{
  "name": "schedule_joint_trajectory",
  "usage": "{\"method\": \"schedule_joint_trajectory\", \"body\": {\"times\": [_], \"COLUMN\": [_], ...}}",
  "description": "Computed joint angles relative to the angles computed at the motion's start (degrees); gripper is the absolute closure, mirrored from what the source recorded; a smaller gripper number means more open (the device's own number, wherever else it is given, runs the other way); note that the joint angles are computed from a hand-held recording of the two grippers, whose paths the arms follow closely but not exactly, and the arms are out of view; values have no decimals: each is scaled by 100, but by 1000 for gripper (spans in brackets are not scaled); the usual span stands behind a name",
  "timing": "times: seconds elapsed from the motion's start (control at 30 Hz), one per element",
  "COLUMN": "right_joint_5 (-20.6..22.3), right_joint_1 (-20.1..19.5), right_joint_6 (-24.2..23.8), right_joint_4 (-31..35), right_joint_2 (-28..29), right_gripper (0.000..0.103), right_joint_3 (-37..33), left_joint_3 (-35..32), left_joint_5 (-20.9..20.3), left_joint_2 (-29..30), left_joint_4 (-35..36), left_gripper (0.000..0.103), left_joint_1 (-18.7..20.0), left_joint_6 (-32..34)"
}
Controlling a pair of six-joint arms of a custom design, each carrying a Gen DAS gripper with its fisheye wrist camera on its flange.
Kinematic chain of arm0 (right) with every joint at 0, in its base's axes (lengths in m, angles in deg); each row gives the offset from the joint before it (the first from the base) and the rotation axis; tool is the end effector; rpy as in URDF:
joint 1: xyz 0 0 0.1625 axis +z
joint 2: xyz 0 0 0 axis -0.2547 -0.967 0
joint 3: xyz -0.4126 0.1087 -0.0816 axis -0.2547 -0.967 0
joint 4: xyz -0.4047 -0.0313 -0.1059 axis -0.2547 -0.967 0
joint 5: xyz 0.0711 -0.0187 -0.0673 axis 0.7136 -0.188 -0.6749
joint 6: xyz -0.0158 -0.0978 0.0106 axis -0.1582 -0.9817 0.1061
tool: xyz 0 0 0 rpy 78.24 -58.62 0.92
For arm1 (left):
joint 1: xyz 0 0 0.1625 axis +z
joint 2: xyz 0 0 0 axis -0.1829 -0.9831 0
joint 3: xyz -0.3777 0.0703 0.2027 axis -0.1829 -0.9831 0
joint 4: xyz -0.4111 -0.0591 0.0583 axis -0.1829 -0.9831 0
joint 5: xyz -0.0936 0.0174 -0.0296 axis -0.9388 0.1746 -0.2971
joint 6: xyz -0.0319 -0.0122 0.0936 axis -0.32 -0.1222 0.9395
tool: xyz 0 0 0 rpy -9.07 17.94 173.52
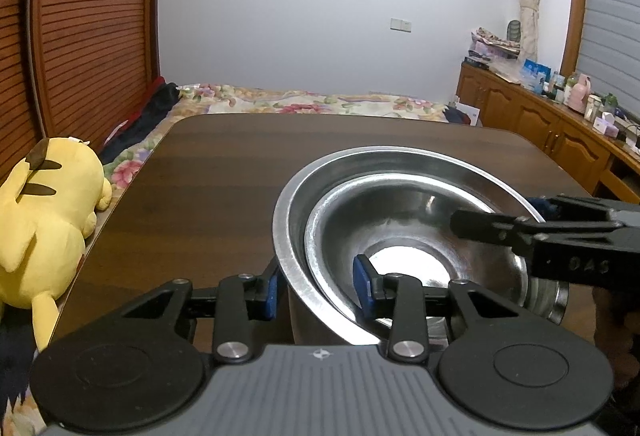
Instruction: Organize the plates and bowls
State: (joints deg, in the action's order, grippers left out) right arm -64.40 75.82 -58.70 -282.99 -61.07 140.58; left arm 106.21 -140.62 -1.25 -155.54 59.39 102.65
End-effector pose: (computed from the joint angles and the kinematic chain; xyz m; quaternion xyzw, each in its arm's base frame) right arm -0.0368 -0.4035 0.1524 0.2098 -0.8067 0.5022 0.2304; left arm -0.1696 -0.4701 -0.0396 0.3846 0.8470 -0.3221 0.1761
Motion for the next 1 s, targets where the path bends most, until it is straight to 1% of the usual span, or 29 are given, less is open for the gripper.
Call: {"method": "schedule_joint_trajectory", "body": {"times": [0.03,0.13,0.2,0.33,0.43,0.6,0.63,0.67,0.7,0.73,0.77,0.83,0.9,0.93,0.97,1.0], "right_joint_5": [5,38,50,84,200,339,347,366,419,510,618,707,729,742,754,797], "right_joint_1": [5,5,5,-20,-66,-135,-139,-155,-186,-229,-288,-349,-390,-415,-436,-480], "right_joint_6": [29,72,96,148,170,171,179,187,213,242,259,222,186,185,205,225], "right_joint_4": [-47,-86,-148,-307,-408,-564,-603,-658,-741,-845,-970,-1123,-1182,-1183,-1202,-1252], "right_joint_2": [-2,-58,-82,-125,-187,-350,-379,-393,-412,-402,-396,-404,-444,-482,-507,-523], "right_gripper": [45,44,44,44,42,39,38,35,28,24,17,9,7,5,0,0], "right_joint_3": [7,37,56,128,232,412,444,471,510,540,576,623,669,693,713,743], "left_joint_3": [24,27,63,113,143,231,242,254,270,275,285,287,279,271,270,261], "left_joint_5": [15,0,-10,22,103,223,252,271,272,266,257,277,301,300,302,299], "left_joint_2": [13,-2,-21,-82,-118,-177,-175,-173,-166,-167,-163,-141,-89,-67,-44,-31], "left_joint_4": [-32,-79,-136,-200,-274,-508,-559,-623,-695,-744,-799,-854,-959,-1004,-1049,-1067], "left_gripper": [65,64,57,49,43,26,24,19,14,12,10,6,0,0,0,0], "left_joint_1": [-32,-34,-35,-88,-163,-340,-382,-429,-457,-488,-526,-589,-656,-680,-711,-723], "left_joint_6": [-30,-20,-12,-9,13,61,78,97,121,142,157,151,165,177,178,189]}}
